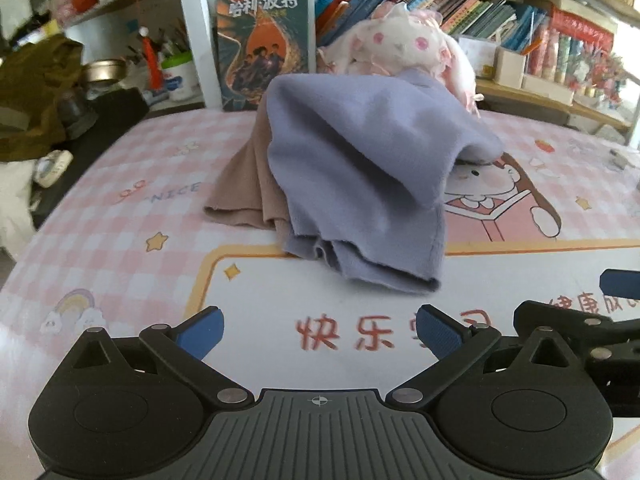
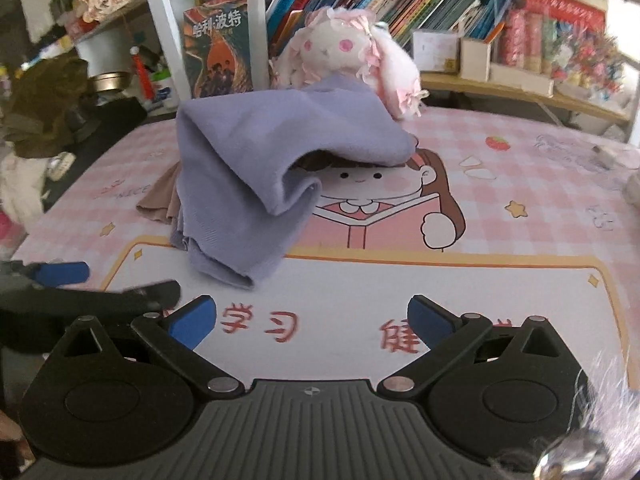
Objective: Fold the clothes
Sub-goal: 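Reach both grippers to the crumpled lavender-pink sweater and grasp its edges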
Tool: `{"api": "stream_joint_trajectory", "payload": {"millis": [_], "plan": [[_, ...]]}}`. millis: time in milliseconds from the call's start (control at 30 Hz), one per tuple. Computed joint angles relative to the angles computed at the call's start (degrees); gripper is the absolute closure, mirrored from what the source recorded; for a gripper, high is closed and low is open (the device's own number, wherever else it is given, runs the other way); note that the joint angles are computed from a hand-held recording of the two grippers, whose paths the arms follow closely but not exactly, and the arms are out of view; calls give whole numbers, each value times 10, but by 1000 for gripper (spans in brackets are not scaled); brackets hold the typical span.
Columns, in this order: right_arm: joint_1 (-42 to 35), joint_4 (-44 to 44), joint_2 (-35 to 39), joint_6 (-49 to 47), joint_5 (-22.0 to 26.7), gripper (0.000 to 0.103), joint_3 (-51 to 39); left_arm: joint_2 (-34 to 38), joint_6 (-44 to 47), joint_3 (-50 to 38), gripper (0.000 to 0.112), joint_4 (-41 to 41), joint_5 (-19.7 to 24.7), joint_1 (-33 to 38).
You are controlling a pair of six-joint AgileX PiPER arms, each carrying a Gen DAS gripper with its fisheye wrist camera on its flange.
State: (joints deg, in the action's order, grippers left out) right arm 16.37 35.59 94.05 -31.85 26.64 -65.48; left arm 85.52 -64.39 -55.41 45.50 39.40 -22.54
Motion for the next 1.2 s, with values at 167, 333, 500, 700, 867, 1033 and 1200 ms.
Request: {"api": "stream_joint_trajectory", "payload": {"millis": [167,333,500,700,867,1033,1200], "plan": [[-72,126,24,-170,64,0,-9,20,-89,-22,9,42,59,-64],[-129,173,53,-207,115,0,-35,58,-71,-78,9,51,81,-78],[-173,176,97,-154,150,0,-83,128,-27,-156,9,91,125,-99],[-219,187,139,-93,186,0,-130,217,44,-238,10,118,155,-103],[-248,228,164,-103,234,3,-153,254,70,-282,11,127,151,-96],[-263,264,181,-105,276,21,-169,304,49,-332,13,210,157,-97],[-276,281,200,-75,310,35,-191,365,59,-405,58,238,173,-65]]}}
